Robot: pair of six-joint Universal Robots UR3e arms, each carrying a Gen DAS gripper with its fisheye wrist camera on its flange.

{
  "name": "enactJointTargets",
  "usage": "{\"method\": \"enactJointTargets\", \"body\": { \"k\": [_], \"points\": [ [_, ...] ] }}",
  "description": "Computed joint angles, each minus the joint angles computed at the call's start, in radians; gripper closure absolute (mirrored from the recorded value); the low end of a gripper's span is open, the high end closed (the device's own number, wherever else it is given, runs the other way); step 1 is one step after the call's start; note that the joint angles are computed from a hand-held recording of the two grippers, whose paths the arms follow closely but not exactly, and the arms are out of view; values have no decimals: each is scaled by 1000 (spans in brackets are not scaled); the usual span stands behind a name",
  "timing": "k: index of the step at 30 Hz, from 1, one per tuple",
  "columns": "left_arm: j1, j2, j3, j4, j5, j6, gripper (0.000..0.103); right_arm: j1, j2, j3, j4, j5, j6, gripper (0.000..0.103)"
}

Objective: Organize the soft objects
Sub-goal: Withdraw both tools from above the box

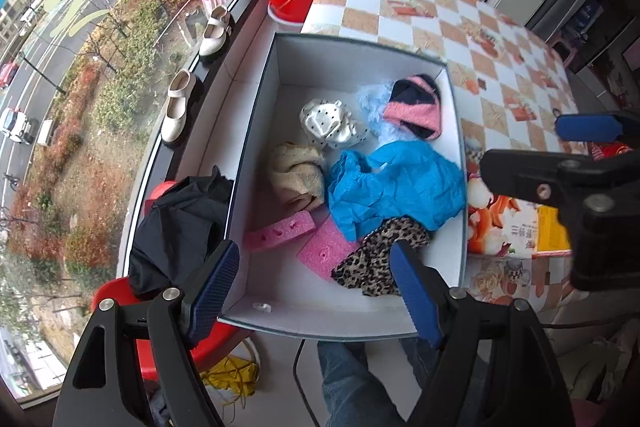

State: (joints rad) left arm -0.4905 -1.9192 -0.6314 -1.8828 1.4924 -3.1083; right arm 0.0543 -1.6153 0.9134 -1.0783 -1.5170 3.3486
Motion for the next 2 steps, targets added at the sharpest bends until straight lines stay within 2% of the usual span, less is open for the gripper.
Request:
{"method": "enactJointTargets", "body": {
  "k": [2],
  "points": [
    [27,55,-71,51,-58,12,22,2,-3,5,-3,6,10,1]
  ]
}}
